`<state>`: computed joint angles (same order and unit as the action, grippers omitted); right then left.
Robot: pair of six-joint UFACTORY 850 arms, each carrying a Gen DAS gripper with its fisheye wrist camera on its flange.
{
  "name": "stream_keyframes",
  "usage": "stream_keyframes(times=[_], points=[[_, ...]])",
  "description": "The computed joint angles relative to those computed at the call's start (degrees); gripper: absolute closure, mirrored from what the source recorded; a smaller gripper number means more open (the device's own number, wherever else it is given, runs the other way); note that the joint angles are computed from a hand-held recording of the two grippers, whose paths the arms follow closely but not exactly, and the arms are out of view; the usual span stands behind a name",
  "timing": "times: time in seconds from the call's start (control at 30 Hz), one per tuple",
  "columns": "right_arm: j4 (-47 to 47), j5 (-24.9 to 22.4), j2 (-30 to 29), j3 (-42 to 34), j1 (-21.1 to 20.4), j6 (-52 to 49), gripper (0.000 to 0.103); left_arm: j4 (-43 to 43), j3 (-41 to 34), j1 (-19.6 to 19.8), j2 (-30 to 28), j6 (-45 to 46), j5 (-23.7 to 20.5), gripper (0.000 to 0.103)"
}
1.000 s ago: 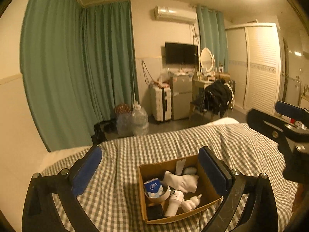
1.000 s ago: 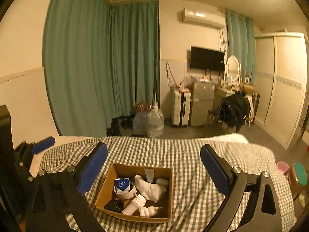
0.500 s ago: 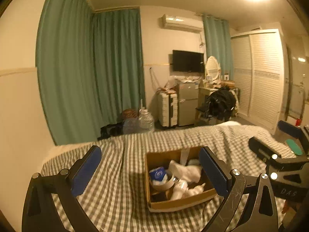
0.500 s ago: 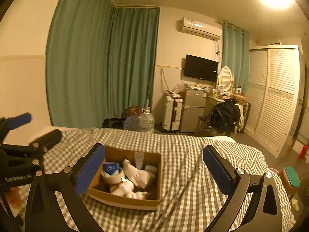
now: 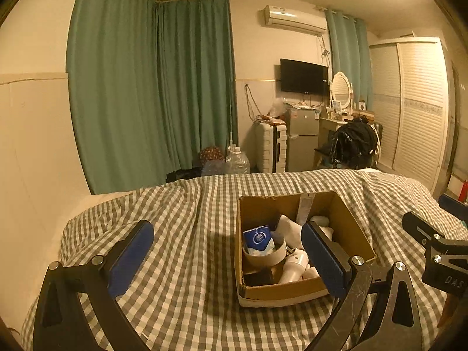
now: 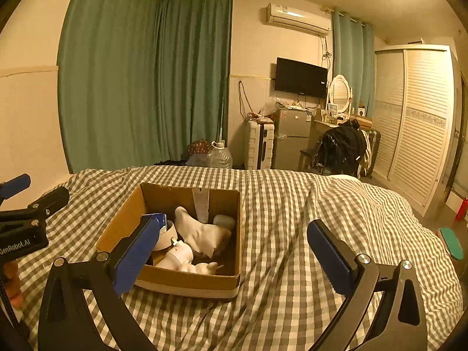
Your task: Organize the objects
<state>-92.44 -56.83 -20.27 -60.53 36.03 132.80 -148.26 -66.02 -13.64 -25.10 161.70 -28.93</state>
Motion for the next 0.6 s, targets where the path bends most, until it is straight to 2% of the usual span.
stream_keyframes(times=[0.17,0.33,0.6], points=[[0.1,-0.6,-0.1,-0.3,0.3,-0.4,0.002,-0.3,1.0,-0.3,0.6,1.2,-0.5,0.000],[0.0,-0.6,0.1,0.0,0.4,0.2,0.002,3.0,0.6,-0.2,0.4,-1.8,0.5,0.000],[0.4,-0.2,0.1,-0.3,0.2,0.1,0.002,2.1,1.0,-0.4,0.7,-0.4,0.6,0.000]])
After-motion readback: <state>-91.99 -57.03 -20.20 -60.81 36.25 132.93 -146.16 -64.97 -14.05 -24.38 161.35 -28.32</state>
